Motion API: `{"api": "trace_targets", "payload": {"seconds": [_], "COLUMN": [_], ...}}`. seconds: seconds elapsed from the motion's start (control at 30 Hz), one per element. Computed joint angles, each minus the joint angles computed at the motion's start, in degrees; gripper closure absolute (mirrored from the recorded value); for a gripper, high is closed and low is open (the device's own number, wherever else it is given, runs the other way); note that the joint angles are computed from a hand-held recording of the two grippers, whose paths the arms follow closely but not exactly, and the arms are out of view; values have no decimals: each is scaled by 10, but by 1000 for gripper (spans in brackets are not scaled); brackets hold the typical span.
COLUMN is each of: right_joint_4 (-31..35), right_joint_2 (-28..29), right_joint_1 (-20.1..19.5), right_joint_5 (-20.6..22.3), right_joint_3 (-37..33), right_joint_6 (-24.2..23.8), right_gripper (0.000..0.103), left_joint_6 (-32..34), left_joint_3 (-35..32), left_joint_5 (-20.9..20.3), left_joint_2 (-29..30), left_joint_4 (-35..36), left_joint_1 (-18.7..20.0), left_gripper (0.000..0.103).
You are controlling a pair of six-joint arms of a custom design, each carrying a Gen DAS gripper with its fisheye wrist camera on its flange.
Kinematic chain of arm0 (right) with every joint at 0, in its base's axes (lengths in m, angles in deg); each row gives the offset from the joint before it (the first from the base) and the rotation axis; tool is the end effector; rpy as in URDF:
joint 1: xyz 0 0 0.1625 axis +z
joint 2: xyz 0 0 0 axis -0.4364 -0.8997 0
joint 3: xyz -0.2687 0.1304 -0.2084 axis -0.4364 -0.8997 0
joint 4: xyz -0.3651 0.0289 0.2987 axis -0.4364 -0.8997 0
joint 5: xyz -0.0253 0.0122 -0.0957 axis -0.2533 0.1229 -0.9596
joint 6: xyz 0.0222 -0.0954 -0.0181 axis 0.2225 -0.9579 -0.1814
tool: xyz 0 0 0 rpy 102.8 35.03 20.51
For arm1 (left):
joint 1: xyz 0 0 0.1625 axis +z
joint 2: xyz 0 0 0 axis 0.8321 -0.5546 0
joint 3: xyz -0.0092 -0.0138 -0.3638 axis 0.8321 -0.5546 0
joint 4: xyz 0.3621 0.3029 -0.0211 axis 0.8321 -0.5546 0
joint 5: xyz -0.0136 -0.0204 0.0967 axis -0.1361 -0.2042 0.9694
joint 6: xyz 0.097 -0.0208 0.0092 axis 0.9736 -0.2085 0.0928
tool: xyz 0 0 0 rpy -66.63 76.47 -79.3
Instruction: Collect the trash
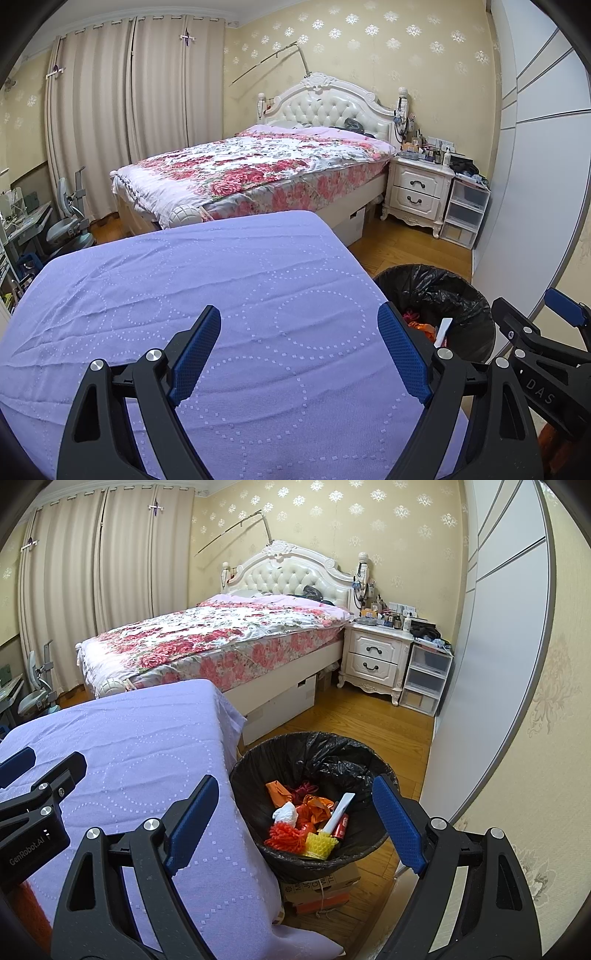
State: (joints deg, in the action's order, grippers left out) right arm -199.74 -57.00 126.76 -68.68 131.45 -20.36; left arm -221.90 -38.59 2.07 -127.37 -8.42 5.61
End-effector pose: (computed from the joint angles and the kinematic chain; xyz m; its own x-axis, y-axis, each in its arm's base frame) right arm 0.2604 -0.8180 0.0707 -0.6293 -0.3685 0.6842 -0.7569 0.4903 -0.4321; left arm -0.1449 -0.7480 0.1994 -0.6473 -0.4061 -0.6450 0.4402 0.4916 -0.7513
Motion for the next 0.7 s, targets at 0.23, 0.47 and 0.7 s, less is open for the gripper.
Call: {"api": "trace_targets", "payload": {"seconds": [0.23, 0.47, 0.7], "right_joint_4": [0, 0, 0], "right_joint_2": [0, 0, 0], "right_joint_1": [0, 0, 0], "right_joint_5": [0, 0, 0], "right_joint_3": [0, 0, 0], "right_joint_6": [0, 0, 0], "right_gripper": [20, 20, 20], "left_joint_6": [3, 3, 2], "left_joint_3": [2, 0, 8], "left_joint_5": [0, 3, 13], "left_joint_2": [1, 3, -2], "left_joint_4": [-6, -7, -13], "left_joint_1": [0, 0, 1], "left_gripper": [19, 19, 19]}}
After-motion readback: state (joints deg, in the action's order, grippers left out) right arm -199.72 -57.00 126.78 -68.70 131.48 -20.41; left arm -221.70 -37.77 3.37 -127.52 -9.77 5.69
